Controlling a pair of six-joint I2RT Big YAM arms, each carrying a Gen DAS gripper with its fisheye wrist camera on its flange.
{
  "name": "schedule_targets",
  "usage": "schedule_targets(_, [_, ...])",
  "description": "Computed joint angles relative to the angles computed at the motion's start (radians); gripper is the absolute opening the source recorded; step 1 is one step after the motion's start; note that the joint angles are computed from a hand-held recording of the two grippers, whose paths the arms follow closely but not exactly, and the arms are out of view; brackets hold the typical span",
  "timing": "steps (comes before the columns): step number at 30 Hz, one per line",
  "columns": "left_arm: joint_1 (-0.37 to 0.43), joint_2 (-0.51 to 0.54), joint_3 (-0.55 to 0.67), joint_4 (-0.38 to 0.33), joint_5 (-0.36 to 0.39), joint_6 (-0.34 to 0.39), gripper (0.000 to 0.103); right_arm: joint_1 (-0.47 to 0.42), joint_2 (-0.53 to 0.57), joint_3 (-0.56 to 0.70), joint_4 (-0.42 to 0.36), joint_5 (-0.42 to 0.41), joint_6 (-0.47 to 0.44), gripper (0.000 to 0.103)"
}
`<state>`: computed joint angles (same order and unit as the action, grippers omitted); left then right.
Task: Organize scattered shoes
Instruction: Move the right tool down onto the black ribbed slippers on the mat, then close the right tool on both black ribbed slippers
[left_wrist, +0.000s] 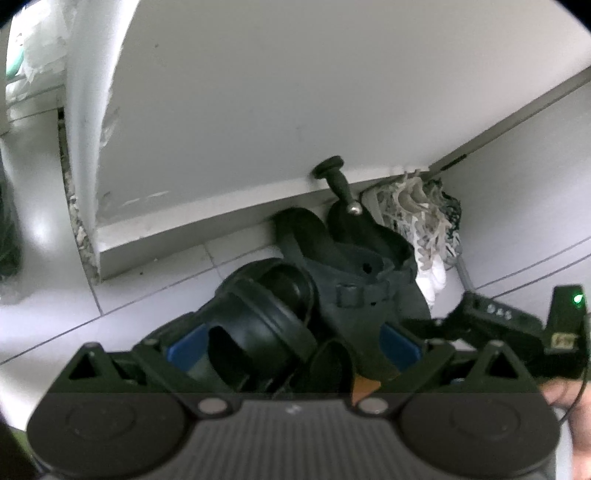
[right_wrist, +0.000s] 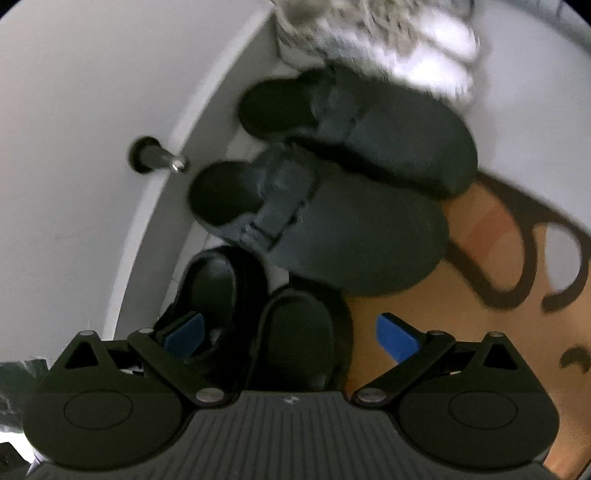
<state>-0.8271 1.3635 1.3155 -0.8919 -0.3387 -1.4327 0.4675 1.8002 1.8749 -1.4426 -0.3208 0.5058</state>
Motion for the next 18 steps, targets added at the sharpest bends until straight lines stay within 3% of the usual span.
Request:
schedule_targets(4, [0.008,-0.005,-0.016,-0.012,0.01,-0.053,0.1,0.012,0.006,-0.023,0.012,0.0,0.011,0.096])
schedule_targets(6, [0.013,-0.008,-0.023,-0.018,0.016,-0.075,0.1,0.018,0.02,-0.016,0.002,-0.022,0.003,0.076])
schedule_targets(14, [0.034,-0.031,-0.056,-0.03,0.017,-0.157,0.1,0.064,0.074,0.024,-0.069,-0.027,-0.049,0.059])
schedule_targets(18, [0.041,-0.03,-0.063,-0.031,0.034,-0.182,0.1,0.069,0.081,0.028,-0.057,-0.06,-0.035,0.058])
